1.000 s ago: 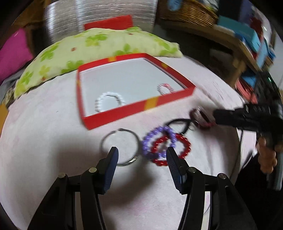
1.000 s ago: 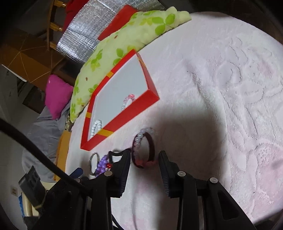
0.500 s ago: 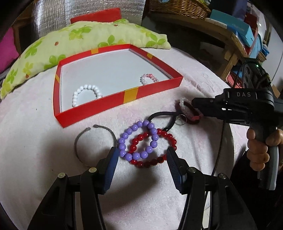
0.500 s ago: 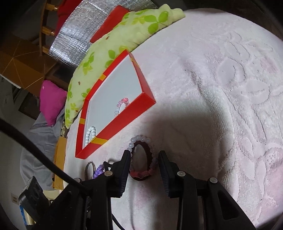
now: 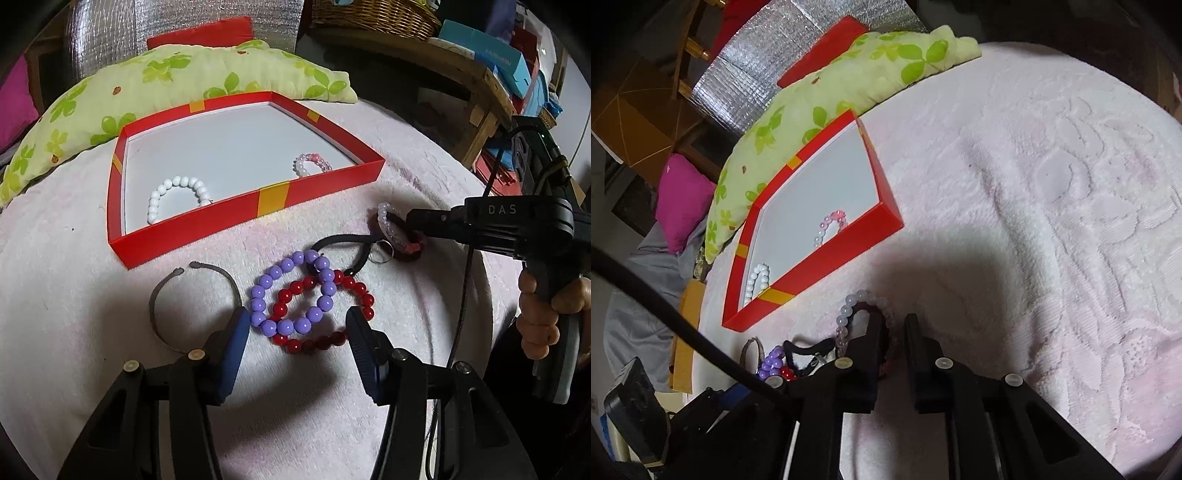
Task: Organize jewelry
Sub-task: 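Grasp the purple bead bracelet with left tool while right tool grasps a clear bracelet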
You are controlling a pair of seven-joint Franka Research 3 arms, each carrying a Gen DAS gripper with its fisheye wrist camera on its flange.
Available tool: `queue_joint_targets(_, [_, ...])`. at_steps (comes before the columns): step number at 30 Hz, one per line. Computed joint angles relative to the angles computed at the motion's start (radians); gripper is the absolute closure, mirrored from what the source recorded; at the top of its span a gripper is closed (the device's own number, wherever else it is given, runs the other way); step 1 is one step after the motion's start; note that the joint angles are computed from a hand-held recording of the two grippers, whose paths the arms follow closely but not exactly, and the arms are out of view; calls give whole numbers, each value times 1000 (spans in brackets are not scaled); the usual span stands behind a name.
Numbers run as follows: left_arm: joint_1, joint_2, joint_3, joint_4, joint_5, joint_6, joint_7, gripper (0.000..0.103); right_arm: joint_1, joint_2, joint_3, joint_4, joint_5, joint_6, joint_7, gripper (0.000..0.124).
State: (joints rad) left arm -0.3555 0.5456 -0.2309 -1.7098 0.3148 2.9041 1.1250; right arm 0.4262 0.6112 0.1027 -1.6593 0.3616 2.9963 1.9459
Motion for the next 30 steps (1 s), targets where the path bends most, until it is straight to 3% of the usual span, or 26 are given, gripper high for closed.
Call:
queue_joint_targets(5, [-22, -5, 32, -4, 23, 14, -33, 56, 13, -9, -26, -20, -2, 15, 37, 111])
queue_joint_targets(9, [-27, -7, 43, -8, 40, 26, -55, 62, -46, -9, 43, -27, 38, 33, -5, 111])
queue_joint_targets(13, [-36, -11, 57, -12, 64, 44, -78, 64, -143, -3, 176, -26, 111, 66, -122, 107])
queue_joint_targets(16, [-53, -13, 79, -11, 88, 51, -104, 72, -157, 1, 205, -22, 148, 89, -176, 105])
queue_joint_targets(19, [-48, -13, 78, -11, 96, 53, -118, 72, -167, 9, 231, -8, 169, 85, -229, 104])
queue_joint_targets(25, [-13, -12, 34, -9, 64, 41, -89, 72, -135, 25, 207, 34, 200, 33, -258, 102])
queue_joint_targets(28, [-5, -15, 20, -13, 59, 42, -67, 72, -106, 36, 175, 59, 205, 4, -239, 82])
queue_joint_targets(30, [13, -16, -4, -18, 40, 47, -41, 72, -78, 48, 146, 79, 194, -5, -219, 80])
